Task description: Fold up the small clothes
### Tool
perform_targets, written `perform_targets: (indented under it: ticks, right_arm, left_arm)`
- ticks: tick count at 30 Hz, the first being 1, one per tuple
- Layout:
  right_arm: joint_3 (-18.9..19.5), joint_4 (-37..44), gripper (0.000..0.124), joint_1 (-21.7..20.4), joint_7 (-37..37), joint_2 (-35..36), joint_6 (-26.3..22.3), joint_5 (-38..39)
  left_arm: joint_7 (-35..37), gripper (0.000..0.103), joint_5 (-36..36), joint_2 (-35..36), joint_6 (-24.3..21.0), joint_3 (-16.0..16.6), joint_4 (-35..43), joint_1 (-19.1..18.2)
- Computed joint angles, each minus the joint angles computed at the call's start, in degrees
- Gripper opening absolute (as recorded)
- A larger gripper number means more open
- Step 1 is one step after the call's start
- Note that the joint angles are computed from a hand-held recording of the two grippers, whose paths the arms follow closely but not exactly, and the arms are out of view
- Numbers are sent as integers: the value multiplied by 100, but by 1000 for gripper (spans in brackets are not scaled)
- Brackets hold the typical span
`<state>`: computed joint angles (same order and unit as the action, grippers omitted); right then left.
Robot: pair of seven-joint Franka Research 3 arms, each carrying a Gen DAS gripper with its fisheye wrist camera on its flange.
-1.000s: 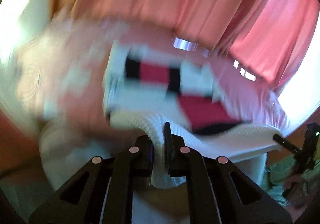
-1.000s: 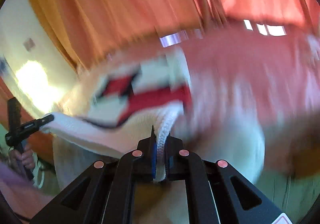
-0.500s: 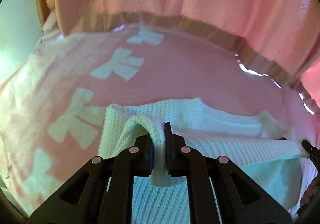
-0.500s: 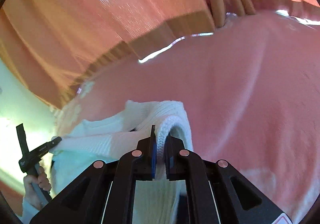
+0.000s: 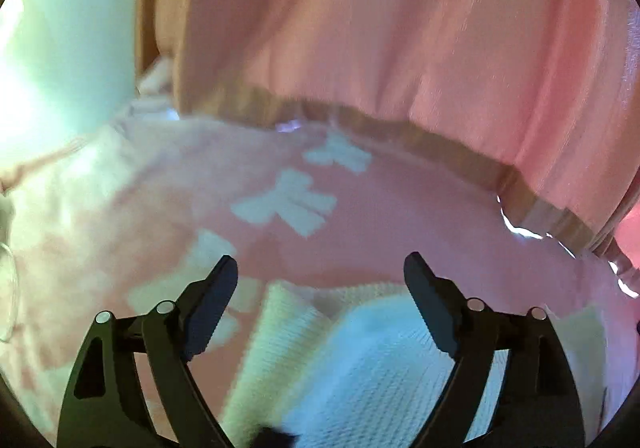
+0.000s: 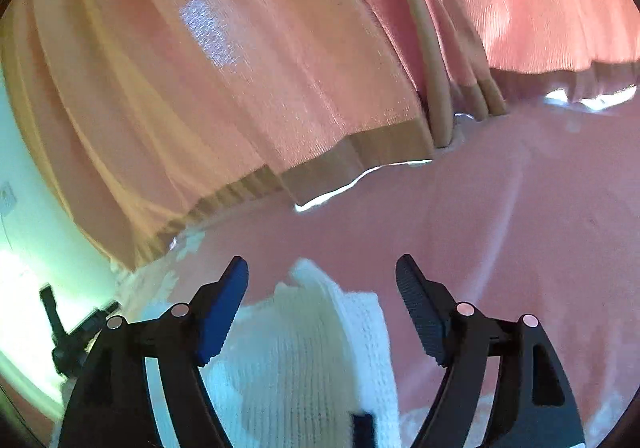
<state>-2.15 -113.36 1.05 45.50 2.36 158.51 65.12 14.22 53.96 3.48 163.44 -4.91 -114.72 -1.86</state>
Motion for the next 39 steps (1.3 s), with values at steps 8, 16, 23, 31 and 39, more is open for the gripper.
perform_targets:
  ticks: [8,16,23,31,39]
  right_arm:
    - [142,-1591,59,158,1976,-803,228,-3310]
    - [-92,-1901,8,34,2676,-959,124,-3616]
    - [-234,-1892,16,149,2360,-1097,2,-2919]
    - [-265,-837,13,1056,-133,-633,-984,-1263]
    - [188,-127,0,762,383,481,-635,-2139]
  left_arm:
    - [3182,81,-2551,-428,797,-393,-1036,-262]
    - [1613,70,-749,-221,-1016,-357,-724,-457]
    - [1564,71,-738,-342,-742,-359,-751,-438]
    - [2405,77,-1851,41,-292,-446,-190,-458]
    - [2372,79,-1876,550,-778,-147,173,-556]
